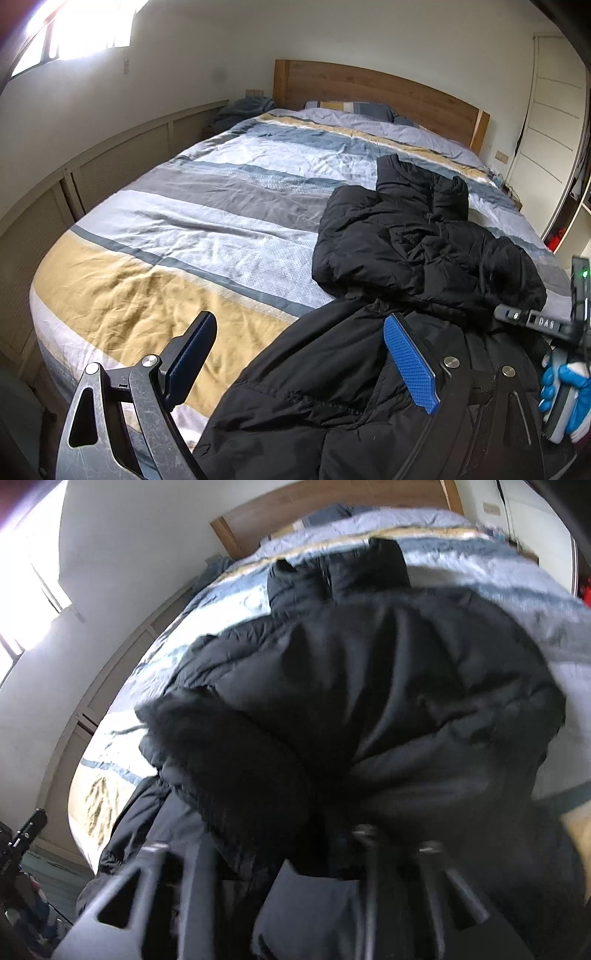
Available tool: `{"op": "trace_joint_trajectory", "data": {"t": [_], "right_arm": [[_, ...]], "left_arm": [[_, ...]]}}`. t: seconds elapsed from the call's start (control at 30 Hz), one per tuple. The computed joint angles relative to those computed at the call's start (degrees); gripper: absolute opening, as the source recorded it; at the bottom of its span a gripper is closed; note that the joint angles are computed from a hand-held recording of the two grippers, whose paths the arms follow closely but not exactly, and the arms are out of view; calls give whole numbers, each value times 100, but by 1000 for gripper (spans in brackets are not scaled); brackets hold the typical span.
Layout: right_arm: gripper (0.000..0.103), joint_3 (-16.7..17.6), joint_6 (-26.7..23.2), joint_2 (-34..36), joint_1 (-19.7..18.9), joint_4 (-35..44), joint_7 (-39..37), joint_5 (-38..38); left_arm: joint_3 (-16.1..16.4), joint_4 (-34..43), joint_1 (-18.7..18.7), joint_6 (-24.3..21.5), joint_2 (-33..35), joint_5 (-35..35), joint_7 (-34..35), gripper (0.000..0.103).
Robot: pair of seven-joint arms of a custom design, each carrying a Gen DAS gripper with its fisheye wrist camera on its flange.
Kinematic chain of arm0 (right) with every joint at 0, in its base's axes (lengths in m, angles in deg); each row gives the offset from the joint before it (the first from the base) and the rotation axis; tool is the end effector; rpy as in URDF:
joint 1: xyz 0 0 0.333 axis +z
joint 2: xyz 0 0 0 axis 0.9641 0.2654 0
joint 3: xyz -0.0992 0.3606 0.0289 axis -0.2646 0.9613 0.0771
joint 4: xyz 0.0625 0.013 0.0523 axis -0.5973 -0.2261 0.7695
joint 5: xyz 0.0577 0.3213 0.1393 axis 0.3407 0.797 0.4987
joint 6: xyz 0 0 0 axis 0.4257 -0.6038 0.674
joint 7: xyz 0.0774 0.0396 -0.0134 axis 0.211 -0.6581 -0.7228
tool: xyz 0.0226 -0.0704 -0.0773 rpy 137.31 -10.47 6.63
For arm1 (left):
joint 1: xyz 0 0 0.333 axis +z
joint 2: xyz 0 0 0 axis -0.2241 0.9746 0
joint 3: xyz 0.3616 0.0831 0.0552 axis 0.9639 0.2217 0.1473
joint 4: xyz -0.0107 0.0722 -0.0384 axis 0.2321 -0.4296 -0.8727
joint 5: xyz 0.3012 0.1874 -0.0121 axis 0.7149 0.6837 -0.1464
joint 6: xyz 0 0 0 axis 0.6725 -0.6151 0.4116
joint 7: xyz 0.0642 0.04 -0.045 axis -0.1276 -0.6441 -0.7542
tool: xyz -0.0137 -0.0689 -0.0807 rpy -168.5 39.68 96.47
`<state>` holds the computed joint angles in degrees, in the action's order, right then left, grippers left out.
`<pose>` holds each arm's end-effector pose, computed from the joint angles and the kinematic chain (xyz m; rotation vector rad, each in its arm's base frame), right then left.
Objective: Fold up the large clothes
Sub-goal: 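Fold the held sleeve across the coat body and open the right gripper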
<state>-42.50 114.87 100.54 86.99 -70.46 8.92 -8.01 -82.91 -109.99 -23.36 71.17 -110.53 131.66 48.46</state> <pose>0.5782 0.1862 0.4392 -2.0331 1.2818 0.0627 0.3040 -0.2023 0.5446 -2.1078 1.1190 -0.6068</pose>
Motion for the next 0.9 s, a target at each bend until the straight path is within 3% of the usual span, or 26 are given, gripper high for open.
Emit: {"op": "trace_joint_trajectory", "data": {"t": [0.13,0.27,0.47,0.63,0.77,0.9], "right_arm": [[65,62,91,-329,87,-390,-286,91],[66,-19,-726,-662,-68,-547,-876,756],[66,-351,-1101,-1016,-99,-741,-1562,1264],[66,-604,-569,-1090,-249,-644,-1762,1149],[66,-710,-290,-836,-430,-243,-1556,923],[66,-658,-124,-339,-592,409,-1279,669]], "left_arm": [[-18,108,-57,-99,-37,-89,61,91],[-12,331,-107,-22,141,-167,223,91],[-180,1195,-238,-167,927,-5,700,91],[-117,2204,-495,-103,2060,203,1134,91],[180,3057,-712,152,3014,248,1374,91],[537,3887,-923,124,3835,357,1642,91]]}}
